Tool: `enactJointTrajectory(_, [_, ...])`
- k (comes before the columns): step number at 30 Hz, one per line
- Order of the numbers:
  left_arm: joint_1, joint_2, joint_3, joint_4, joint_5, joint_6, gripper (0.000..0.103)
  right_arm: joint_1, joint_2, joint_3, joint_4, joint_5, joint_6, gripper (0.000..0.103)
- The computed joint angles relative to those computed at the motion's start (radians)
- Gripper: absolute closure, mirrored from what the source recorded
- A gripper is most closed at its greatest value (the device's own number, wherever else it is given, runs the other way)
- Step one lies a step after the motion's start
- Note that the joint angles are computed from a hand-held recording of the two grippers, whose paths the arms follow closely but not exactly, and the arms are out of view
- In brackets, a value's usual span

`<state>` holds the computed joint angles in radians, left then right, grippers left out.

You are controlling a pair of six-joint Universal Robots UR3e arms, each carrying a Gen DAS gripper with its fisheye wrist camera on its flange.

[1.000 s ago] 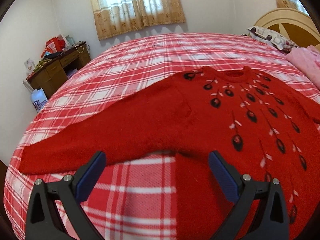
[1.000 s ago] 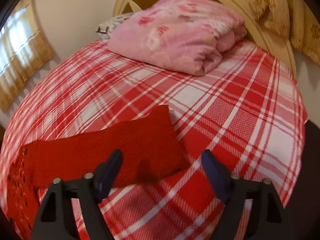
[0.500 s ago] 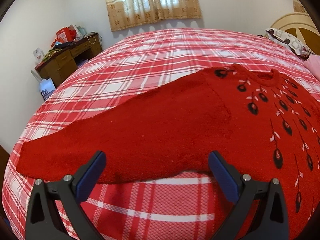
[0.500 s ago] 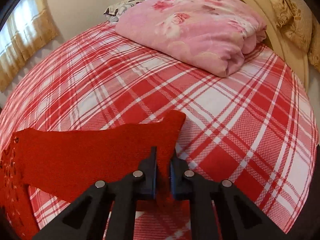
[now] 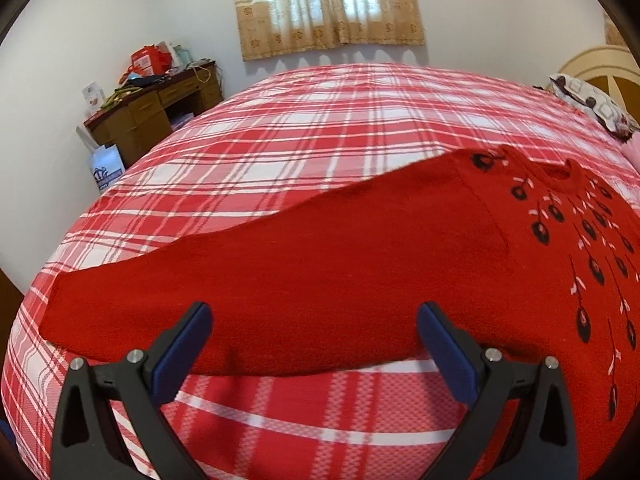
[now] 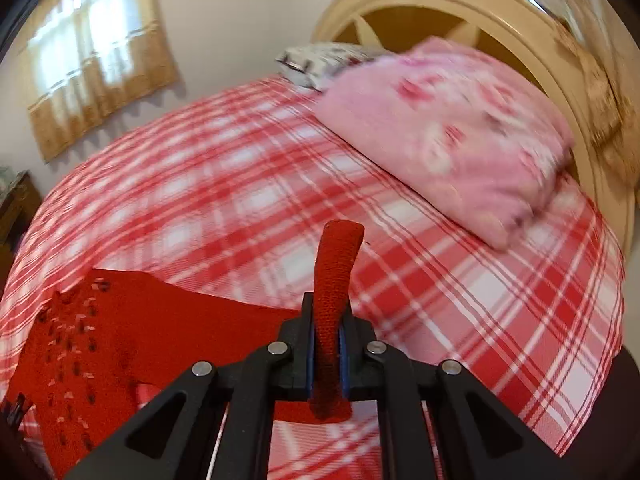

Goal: Fold small clothes
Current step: 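Carry the held sleeve across the sweater body with the right tool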

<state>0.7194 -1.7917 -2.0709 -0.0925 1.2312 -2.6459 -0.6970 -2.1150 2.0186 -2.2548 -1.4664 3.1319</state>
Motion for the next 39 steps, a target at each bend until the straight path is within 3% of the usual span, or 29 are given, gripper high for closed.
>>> enactJointTrajectory(12, [0.089, -0.022, 0.007, -0.026, -0.060, 0.027, 0.000, 0.536, 0.338, -0.371, -0.058, -0.256, 0.186, 0.095])
enactJointTrajectory(23, [0.132, -0.033, 0.011, -0.064, -0.127, 0.033, 0.000, 0.815, 0.639, -0.755, -0.002, -0.382, 0.224, 0.095])
enactJointTrajectory(31, [0.143, -0.040, 0.019, -0.091, -0.133, 0.020, 0.000, 0.945, 0.890, -1.075, 0.073, -0.402, 0.219, 0.095])
enactJointTrajectory(39, [0.152, -0.018, 0.000, -0.114, -0.162, 0.060, 0.000, 1.066, 1.288, -1.523, 0.187, -0.336, 0.233, 0.095])
